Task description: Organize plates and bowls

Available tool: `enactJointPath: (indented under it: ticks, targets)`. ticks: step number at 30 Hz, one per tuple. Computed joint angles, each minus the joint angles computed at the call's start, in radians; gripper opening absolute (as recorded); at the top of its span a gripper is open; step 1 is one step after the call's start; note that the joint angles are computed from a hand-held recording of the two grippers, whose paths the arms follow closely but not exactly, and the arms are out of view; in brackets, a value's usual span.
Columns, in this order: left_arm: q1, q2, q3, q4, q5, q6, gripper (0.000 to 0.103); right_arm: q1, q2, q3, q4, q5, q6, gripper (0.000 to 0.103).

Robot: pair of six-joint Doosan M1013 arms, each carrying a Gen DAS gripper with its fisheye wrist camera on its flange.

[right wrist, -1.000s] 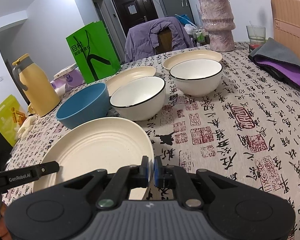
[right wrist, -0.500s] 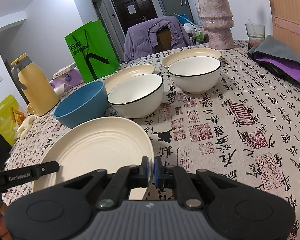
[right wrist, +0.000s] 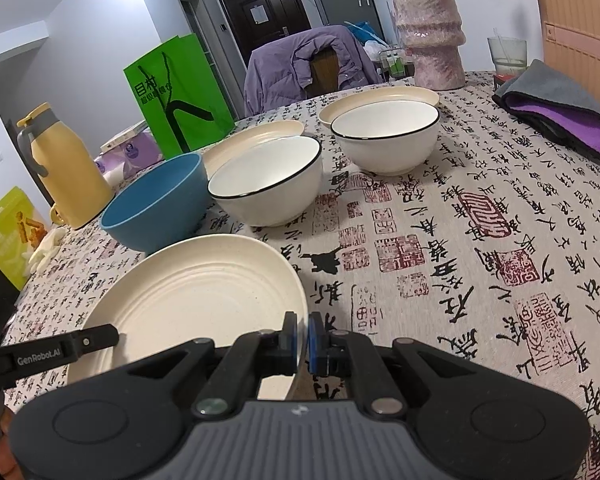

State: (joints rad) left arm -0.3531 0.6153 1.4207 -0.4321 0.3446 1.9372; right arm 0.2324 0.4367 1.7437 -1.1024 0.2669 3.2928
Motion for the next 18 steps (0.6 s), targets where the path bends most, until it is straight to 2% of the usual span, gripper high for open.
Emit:
enactJointPath:
  ticks: [7,18]
  targets:
    - [0.001,0.01,-0.007,0.005,0.01,-0.006,0.015,0.001,0.009,-0.005,0.026,0.006,-0.028,0.006]
    - [0.001,0.014,-0.003,-0.004,0.006,0.01,0.016,0.008,0.011,0.001,-0.064,0.015,0.047,0.006]
